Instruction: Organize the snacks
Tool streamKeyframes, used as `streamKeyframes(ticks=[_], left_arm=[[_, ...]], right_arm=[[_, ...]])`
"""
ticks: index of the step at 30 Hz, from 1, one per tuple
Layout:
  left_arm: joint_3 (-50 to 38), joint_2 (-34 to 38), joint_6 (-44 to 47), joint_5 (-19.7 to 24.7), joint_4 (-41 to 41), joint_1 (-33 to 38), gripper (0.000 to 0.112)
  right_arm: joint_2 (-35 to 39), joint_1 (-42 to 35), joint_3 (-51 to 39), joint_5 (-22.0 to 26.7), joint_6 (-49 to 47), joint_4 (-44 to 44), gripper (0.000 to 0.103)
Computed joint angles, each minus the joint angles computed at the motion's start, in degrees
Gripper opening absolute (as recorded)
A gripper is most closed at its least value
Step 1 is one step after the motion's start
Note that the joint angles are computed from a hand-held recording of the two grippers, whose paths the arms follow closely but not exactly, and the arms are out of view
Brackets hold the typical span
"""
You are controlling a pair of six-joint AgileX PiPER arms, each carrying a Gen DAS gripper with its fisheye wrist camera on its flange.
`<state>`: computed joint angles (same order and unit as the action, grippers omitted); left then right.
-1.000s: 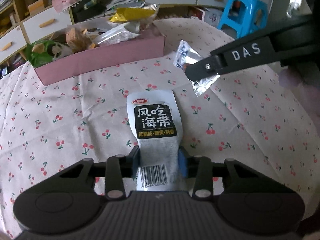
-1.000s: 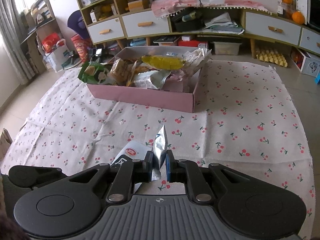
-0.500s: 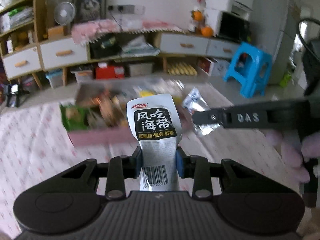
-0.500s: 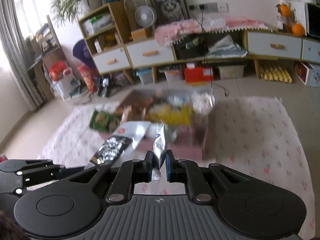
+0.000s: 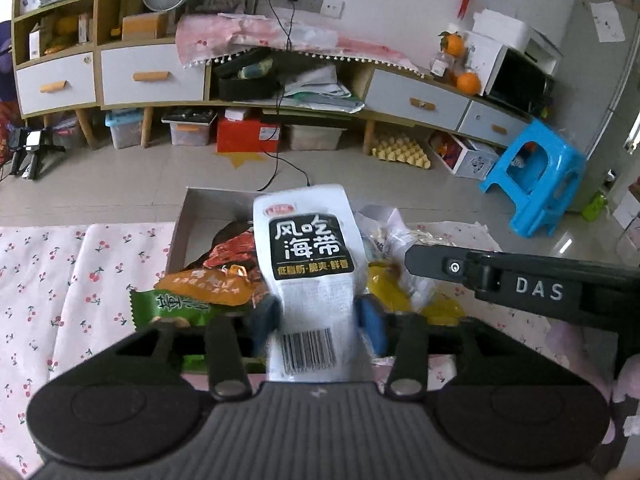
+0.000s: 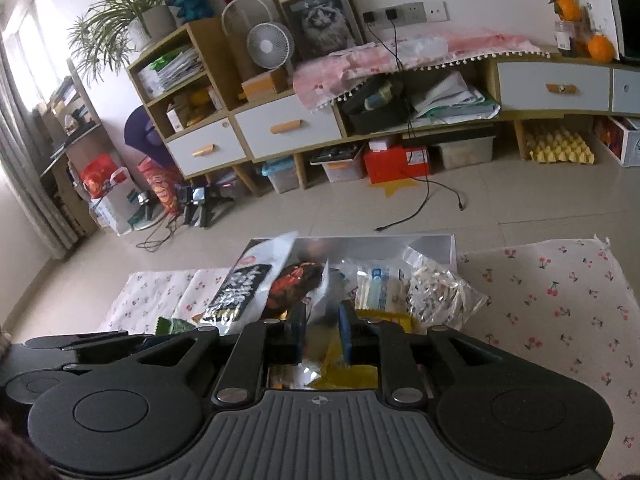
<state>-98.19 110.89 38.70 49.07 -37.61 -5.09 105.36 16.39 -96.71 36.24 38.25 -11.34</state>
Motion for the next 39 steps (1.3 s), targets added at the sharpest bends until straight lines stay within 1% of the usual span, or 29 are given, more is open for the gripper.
streamKeyframes(ticks=[1, 2, 3, 4, 5, 7, 8, 9, 11, 16, 19, 22, 24, 26, 29, 31, 34, 35, 37, 39], left_arm=[[1.71, -1.23, -0.41, -1.57, 0.45, -0.09, 0.061], [1.74, -1.38, -0.82, -2.17, 0.78, -0.03, 0.068], [2.07, -1.84, -0.85, -2.14, 0.77, 0.20, 0.074], [3.30, -2.95, -0.96, -2.11, 0.81, 0.53, 0.076], [2.94, -2.98, -2.03, -1.83, 1.51, 0.67, 0.079], [5.83, -5.53, -2.78, -2.08, 2.18, 1.32, 0.084], [6.93, -6.47, -2.83, -2.15, 2.20, 1.75, 0.088], [7.96, -7.42, -3.10, -2.22, 2.36, 2.11, 0.092], [11.18, -10.13, -4.35, -2.71, 2.80, 2.98, 0.097], [17.62, -16.15, -5.87, -1.57, 5.50, 4.66, 0.100], [21.24, -19.66, -5.71, -0.93, 5.77, 5.87, 0.103], [24.25, -22.97, -5.30, -1.37, 6.98, 6.19, 0.103], [26.48, -25.06, -5.16, -1.88, 7.31, 6.44, 0.103], [28.08, -26.57, -4.47, -2.03, 6.32, 7.34, 0.103], [29.81, -27.94, -3.87, -2.13, 5.82, 8.29, 0.103], [30.45, -28.68, -5.21, -2.74, 8.42, 7.74, 0.103], [32.81, -30.46, -6.11, -4.60, 10.34, 7.42, 0.103], [33.09, -30.69, -6.65, -4.78, 11.00, 7.30, 0.103], [33.52, -31.08, -6.67, -5.32, 11.75, 7.09, 0.103], [34.00, -31.49, -8.38, -7.11, 14.65, 6.15, 0.103]], right_arm=[[-0.17, 0.18, -0.11, 0.51, 0.15, -0.30, 0.032], [-0.79, 0.60, 0.41, 0.64, 0.86, -1.28, 0.041], [-1.47, 0.73, 1.03, 0.49, 1.00, -1.74, 0.047], [-2.68, 1.11, 2.26, 0.09, 1.48, -2.49, 0.055], [-3.83, 1.59, 3.35, 0.02, 2.54, -3.64, 0.058], [-5.69, 2.56, 4.32, 1.42, 3.46, -5.05, 0.058], [-6.59, 3.25, 4.80, 2.21, 4.24, -6.04, 0.060], [-7.27, 3.98, 4.95, 3.21, 5.16, -7.11, 0.062], [-9.73, 6.62, 6.96, 5.36, 8.87, -11.12, 0.070], [-13.79, 12.22, 10.06, 11.35, 14.69, -15.42, 0.071], [-15.69, 15.65, 11.72, 14.55, 18.46, -17.05, 0.074], [-16.66, 19.47, 12.24, 18.95, 22.04, -20.18, 0.076], [-17.17, 21.71, 12.62, 21.03, 24.79, -22.11, 0.079], [-18.29, 23.76, 14.33, 21.82, 29.05, -24.04, 0.085], [-18.23, 26.56, 15.80, 24.10, 32.93, -27.02, 0.086], [-17.31, 27.89, 15.29, 26.47, 34.33, -28.94, 0.086], [-17.13, 28.86, 15.31, 26.76, 35.51, -30.53, 0.088], [-16.81, 29.28, 15.02, 27.19, 35.61, -31.15, 0.090], [-16.10, 29.73, 14.66, 27.59, 36.08, -32.47, 0.091], [-15.50, 29.64, 14.28, 27.57, 35.88, -32.54, 0.091]])
